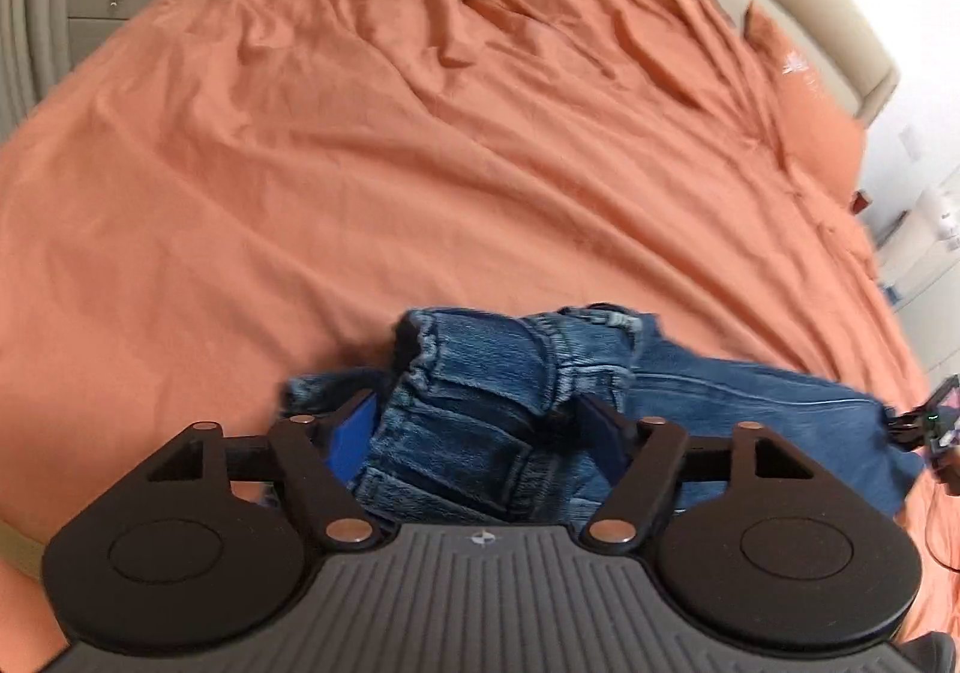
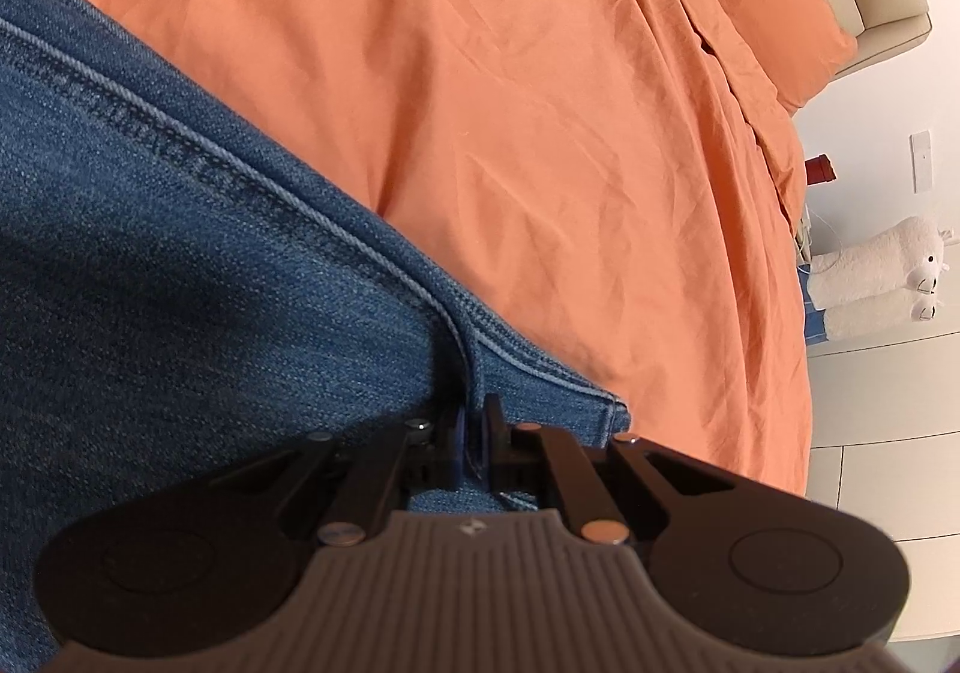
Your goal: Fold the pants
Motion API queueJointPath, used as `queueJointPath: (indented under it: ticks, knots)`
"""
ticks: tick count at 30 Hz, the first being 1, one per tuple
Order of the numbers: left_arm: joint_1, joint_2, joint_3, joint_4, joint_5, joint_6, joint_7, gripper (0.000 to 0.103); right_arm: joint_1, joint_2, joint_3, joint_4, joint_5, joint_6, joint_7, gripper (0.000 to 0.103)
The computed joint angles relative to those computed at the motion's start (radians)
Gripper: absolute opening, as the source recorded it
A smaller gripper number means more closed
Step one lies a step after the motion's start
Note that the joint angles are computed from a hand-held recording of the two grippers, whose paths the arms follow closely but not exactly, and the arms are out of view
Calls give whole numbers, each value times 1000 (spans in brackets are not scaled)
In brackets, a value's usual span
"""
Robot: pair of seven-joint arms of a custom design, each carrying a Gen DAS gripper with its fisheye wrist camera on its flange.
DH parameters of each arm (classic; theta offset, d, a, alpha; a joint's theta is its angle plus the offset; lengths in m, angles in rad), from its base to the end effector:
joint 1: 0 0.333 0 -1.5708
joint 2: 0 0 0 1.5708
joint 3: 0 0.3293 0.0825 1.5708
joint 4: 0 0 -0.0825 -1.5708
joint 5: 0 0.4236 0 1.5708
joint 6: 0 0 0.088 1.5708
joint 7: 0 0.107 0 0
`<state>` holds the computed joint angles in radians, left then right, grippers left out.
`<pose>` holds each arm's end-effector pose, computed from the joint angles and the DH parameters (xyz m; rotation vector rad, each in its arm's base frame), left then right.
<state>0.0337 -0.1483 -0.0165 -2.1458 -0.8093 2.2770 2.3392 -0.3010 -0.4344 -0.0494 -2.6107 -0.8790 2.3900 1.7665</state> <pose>0.5702 -0.0081 0.4989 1.7395 -2.3476 1.1095 0.4130 -0.1577 0.4095 1.9461 -1.8437 0.7918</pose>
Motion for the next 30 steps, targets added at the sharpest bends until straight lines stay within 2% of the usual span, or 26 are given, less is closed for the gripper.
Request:
queueJointPath:
  ticks: [1, 2, 4, 7, 10, 14, 15, 17, 19, 20, 22, 23, 25, 27, 30]
  knots:
    - [-5, -20, -1, -16, -12, 10, 41, 71, 1, 1, 2, 1, -1, -2, 0, 0]
    - [-10, -38, 0, -27, -12, 6, 76, 70, 1, 1, 3, 1, -2, -4, -2, 0]
    - [-22, -81, 8, -45, -1, -28, 141, 54, 2, 2, 5, 0, -7, -5, -2, 0]
    - [-40, -128, 23, -46, 28, -112, 203, 40, 5, 6, 9, 0, -12, -10, 6, 0]
    - [-53, -141, 21, -28, 73, -174, 227, 39, 9, 10, 14, -1, -25, -15, 17, 1]
    - [-74, -140, -8, -15, 160, -188, 240, 39, 14, 9, 18, -7, -46, -21, 38, 1]
    - [-80, -144, -16, -24, 174, -166, 246, 39, 16, 7, 18, -9, -49, -22, 40, 1]
    - [-93, -153, -37, -60, 182, -49, 229, 39, 19, 5, 15, -12, -53, -21, 37, 1]
    - [-101, -127, -55, -61, 209, 33, 151, 39, 21, 4, 13, -13, -55, -21, 32, 1]
    - [-107, -117, -55, -57, 212, 48, 121, 37, 21, 4, 13, -12, -54, -21, 34, 1]
    - [-119, -130, -58, -75, 223, 88, 83, 22, 20, -2, 13, -16, -57, -17, 45, 0]
    - [-124, -148, -56, -92, 226, 111, 72, 20, 17, -12, 11, -22, -63, -11, 47, 0]
    - [-131, -199, -42, -134, 217, 150, 38, 10, 12, -44, 6, -39, -67, 3, 45, 0]
    - [-124, -255, -33, -178, 212, 226, -53, 9, 2, -96, -3, -61, -58, 22, 34, 0]
    - [-134, -338, 28, -230, 137, 285, -171, 9, -16, -198, -18, -95, -21, 49, -11, 0]
